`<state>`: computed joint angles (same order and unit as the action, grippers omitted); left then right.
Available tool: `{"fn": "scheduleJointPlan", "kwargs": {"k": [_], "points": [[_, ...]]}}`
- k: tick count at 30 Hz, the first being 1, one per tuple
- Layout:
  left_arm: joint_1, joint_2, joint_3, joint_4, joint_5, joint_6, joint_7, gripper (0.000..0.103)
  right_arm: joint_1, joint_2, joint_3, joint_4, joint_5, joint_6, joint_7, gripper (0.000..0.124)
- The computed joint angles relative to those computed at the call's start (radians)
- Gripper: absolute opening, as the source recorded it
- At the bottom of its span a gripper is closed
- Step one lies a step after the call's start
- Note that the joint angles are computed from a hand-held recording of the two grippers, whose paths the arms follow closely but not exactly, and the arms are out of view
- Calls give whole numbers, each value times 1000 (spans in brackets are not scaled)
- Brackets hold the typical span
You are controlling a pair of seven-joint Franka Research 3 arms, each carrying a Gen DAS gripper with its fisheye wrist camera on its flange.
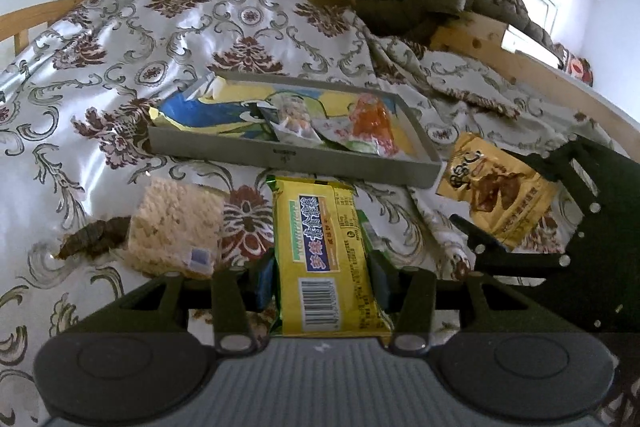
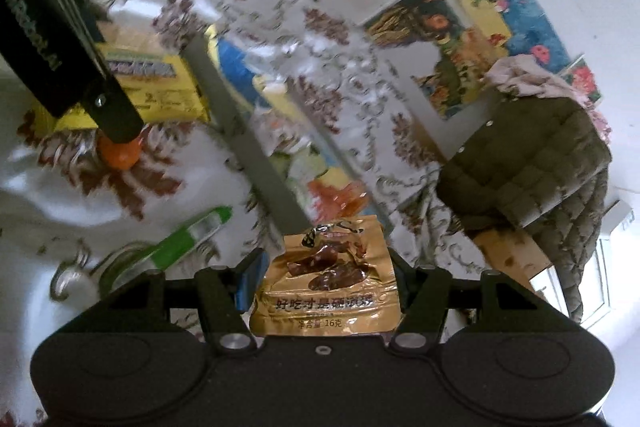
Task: Organize snacks
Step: 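Carry the yellow bar and gold packet in both tools over the grey tray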
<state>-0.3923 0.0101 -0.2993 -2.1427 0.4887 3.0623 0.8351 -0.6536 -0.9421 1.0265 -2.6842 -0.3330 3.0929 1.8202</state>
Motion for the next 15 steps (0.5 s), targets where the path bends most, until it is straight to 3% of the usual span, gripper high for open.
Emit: {"fn": "scheduleJointPlan", "kwargs": {"k": [4,9,15], "points": [[-1,34,19,57,100,-9,-103,52,-56,-59,33,-9,13,90,15,63],[-15,82,54,163,204,-25,-163,52,-184,-99,100,17,87,228,4,63],[-41,218,97,381,253,-54,-193,52,-413,-93,229,138,198,320,-9,63]]}}
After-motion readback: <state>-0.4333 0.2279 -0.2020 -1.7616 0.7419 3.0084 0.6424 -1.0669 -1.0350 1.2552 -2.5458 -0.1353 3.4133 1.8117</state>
